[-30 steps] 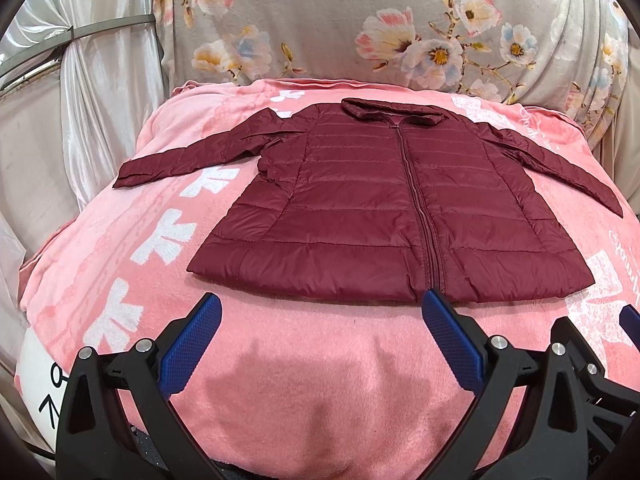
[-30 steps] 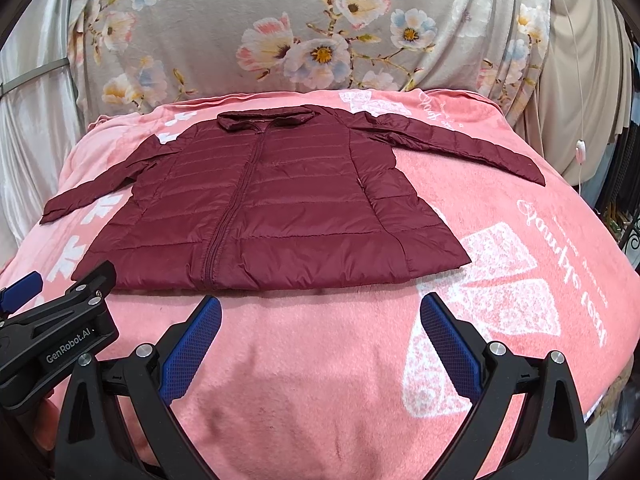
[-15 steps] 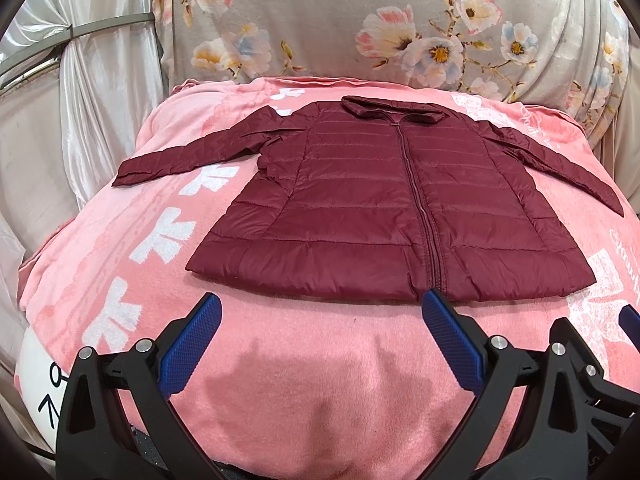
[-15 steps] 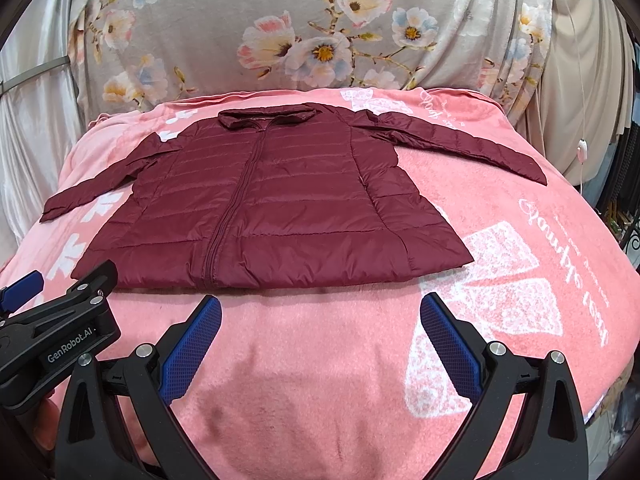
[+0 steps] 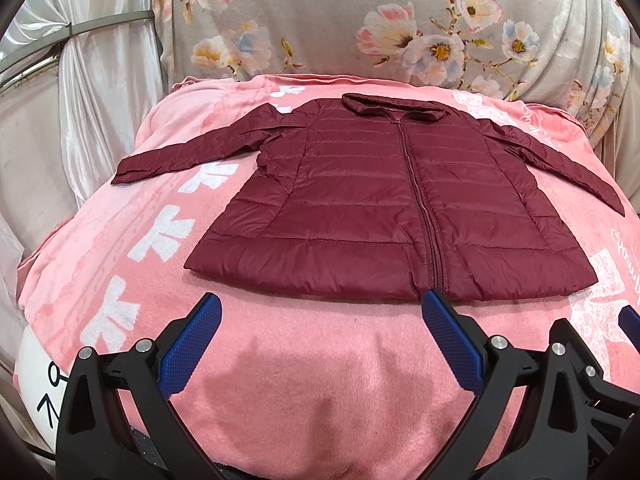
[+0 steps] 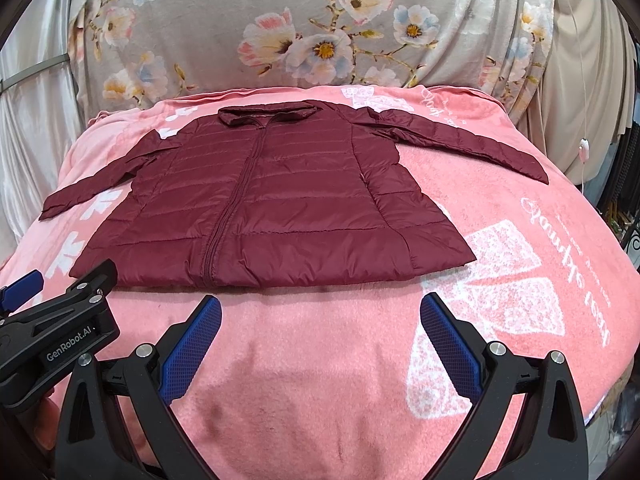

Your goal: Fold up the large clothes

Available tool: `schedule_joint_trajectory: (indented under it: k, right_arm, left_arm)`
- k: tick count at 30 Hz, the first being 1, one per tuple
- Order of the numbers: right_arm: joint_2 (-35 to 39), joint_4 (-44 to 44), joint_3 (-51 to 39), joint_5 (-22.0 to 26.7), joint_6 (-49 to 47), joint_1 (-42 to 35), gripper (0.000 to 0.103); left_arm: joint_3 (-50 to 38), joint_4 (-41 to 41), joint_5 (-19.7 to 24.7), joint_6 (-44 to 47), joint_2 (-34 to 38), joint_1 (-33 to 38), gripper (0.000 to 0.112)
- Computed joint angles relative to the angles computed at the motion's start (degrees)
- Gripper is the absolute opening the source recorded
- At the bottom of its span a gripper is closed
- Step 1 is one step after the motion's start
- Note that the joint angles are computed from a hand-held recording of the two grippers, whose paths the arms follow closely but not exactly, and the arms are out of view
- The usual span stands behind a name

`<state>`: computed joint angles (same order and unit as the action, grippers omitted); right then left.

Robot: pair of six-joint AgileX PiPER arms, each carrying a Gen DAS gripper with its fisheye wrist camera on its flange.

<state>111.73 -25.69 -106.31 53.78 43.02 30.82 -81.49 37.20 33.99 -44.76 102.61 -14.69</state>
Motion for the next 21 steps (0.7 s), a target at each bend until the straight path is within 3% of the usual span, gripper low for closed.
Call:
schedule_joint_trajectory:
  k: [9, 17, 21]
  right_arm:
    - [0.89, 1.13, -0.52, -0.69, -0.71, -3.05, 0.098]
    - [5.27, 3.94, -7.01, 0.87, -4.87, -5.88, 0.098]
    - [5.85, 6.13, -7.55, -1.34, -6.9, -8.75, 0.098]
  left_arm:
    - [-1.77, 3.1, -0.14, -3.6, 2.6, 1.05, 0.098]
    - [-7.95, -2.31, 0.82, 2.45, 6.27, 2.66, 0.098]
    - [-11.88, -4.88, 1.56, 5.69, 8.84, 3.84, 0.098]
